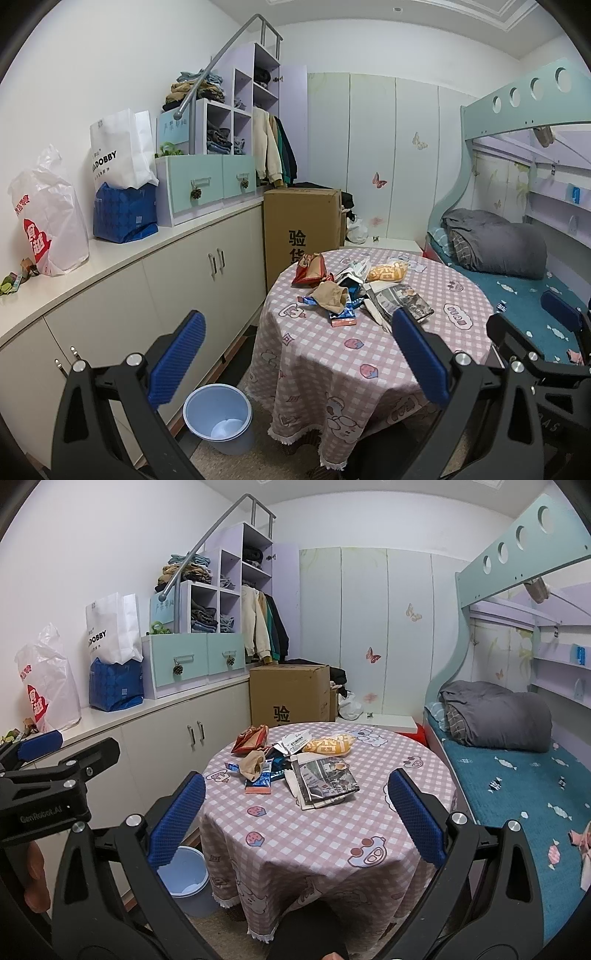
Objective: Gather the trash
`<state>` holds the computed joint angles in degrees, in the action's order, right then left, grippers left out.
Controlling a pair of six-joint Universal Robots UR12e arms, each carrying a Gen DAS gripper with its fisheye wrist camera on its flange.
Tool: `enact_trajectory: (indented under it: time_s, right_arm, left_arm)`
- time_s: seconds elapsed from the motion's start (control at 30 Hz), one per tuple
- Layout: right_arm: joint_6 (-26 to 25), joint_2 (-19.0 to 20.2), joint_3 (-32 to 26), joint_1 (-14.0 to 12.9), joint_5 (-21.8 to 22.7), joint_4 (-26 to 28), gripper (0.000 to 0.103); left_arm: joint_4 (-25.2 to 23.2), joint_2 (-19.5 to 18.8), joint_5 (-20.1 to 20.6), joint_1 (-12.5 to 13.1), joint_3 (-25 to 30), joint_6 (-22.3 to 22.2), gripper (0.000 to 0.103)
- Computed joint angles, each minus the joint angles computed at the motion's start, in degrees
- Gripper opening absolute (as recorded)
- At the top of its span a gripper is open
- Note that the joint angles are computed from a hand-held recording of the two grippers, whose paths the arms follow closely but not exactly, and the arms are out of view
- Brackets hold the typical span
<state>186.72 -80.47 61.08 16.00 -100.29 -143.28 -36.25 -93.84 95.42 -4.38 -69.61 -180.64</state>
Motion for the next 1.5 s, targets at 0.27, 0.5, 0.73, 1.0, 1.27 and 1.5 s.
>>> enact_trajectory:
  time_s: [0.27,0.5,0.73,1.0,1.27,1.5]
  right_arm:
    - [1.6,1.6,-2.1,-1.2,3.3,4.0,0.097]
    - [2.7,3.7,-3.6,-2.1,4.2,6.8,0.097]
    - [5.6,6.1,-5.6,-4.0,6.0,10.8,0.097]
    - [8.4,9.3,-8.8,-5.9,6.4,14.0,0.097]
    - [9.0,14.1,-15.3,-7.1,7.2,17.9,0.097]
    - [8.8,19.7,-23.7,-7.3,8.2,22.0,0.097]
  left_arm:
    - [-5.6,-2.1,0.3,0.7,4.6,-0.2,0.099]
    - [-10.4,-5.0,2.5,0.8,8.3,-0.6,0.099]
    - [-17.8,-9.4,-0.6,1.4,13.6,-0.6,0.099]
    - [-23.0,-15.7,0.9,-0.3,21.4,1.7,0.099]
    - [-27.4,-24.2,0.7,-1.4,33.2,3.4,0.098]
    - [-36.8,-34.3,-2.9,-1.1,50.1,3.2,0.072]
